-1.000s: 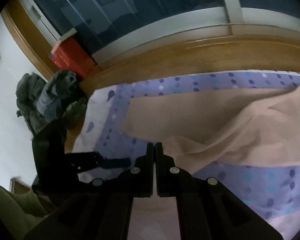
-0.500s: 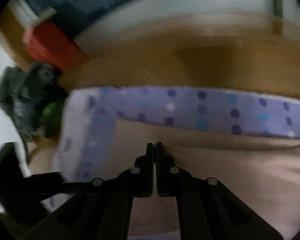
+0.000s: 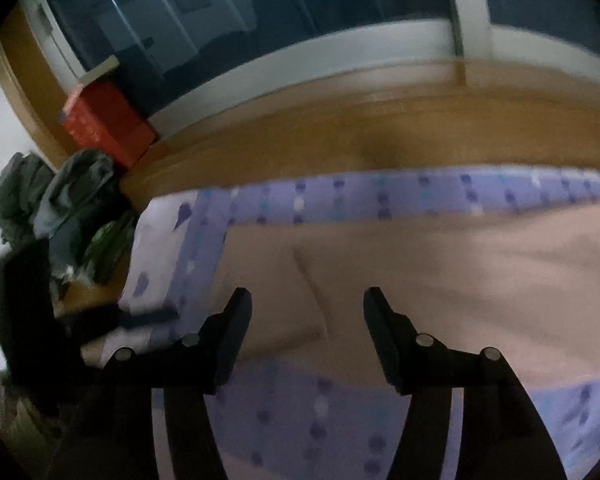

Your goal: Fold clothes

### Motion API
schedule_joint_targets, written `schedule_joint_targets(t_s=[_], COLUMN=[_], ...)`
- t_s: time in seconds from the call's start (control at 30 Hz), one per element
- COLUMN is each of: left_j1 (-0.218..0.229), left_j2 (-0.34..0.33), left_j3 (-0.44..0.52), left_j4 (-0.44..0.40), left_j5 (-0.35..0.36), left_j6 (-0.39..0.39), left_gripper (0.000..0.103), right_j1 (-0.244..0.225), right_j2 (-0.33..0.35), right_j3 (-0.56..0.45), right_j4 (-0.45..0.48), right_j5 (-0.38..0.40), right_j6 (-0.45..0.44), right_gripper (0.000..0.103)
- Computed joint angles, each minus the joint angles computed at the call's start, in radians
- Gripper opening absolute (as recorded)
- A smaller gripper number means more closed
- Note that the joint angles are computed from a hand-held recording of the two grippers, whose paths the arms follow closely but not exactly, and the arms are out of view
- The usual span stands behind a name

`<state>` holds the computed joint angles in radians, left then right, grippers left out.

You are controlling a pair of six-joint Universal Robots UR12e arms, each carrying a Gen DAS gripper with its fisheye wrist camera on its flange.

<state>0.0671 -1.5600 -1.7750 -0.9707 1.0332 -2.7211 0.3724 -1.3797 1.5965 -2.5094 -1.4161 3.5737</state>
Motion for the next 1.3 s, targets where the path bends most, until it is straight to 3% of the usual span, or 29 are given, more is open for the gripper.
schedule_joint_targets(t_s=[0.1, 0.23, 0.3, 0.33, 0.37, 0.6, 0.77, 0.87, 0.93, 1.07, 1.23, 1.3], left_j1=[-0.007, -0.018, -0.009, -0.002, 0.004, 0.062, 0.099, 0.114, 0.122, 0.124, 0.104, 0.090], left_j2=[-0.004, -0.009, -0.013, -0.016, -0.018, -0.055, -0.085, -0.101, -0.108, -0.127, -0.163, -0.177], left_j3=[0.020, 0.029, 0.035, 0.038, 0.041, 0.078, 0.113, 0.130, 0.138, 0.161, 0.211, 0.222], left_j4=[-0.041, -0.055, -0.083, -0.097, -0.106, -0.183, -0.257, -0.294, -0.312, -0.323, -0.357, -0.342], left_j5=[0.010, 0.057, 0.044, 0.032, 0.024, -0.024, -0.078, -0.095, -0.106, -0.140, -0.206, -0.206], left_j6=[0.011, 0.035, 0.047, 0.060, 0.075, 0.255, 0.360, 0.401, 0.417, 0.415, 0.442, 0.445], left_gripper=[0.047, 0.047, 0.047, 0.047, 0.047, 0.047, 0.047, 0.047, 0.047, 0.047, 0.047, 0.047], right_j1=[-0.024, -0.027, -0.021, -0.017, -0.013, 0.046, 0.100, 0.106, 0.110, 0.133, 0.180, 0.190], right_j2=[0.004, 0.042, 0.062, 0.071, 0.080, 0.138, 0.236, 0.269, 0.250, 0.185, 0.163, 0.175], right_j3=[0.040, 0.036, 0.013, 0.000, -0.015, -0.131, -0.285, -0.333, -0.308, -0.247, -0.230, -0.233], right_j4=[-0.055, -0.128, -0.112, -0.100, -0.081, -0.090, 0.036, 0.114, 0.087, 0.071, 0.129, 0.129], right_j5=[0.098, 0.146, 0.154, 0.157, 0.155, 0.032, -0.101, -0.106, -0.122, -0.233, -0.362, -0.379], right_j6=[0.065, 0.143, 0.152, 0.154, 0.150, 0.161, 0.119, 0.166, 0.221, 0.252, 0.189, 0.178], right_gripper=[0.058, 0.053, 0.027, 0.019, 0.002, 0.002, 0.003, 0.007, 0.007, 0.042, 0.044, 0.044])
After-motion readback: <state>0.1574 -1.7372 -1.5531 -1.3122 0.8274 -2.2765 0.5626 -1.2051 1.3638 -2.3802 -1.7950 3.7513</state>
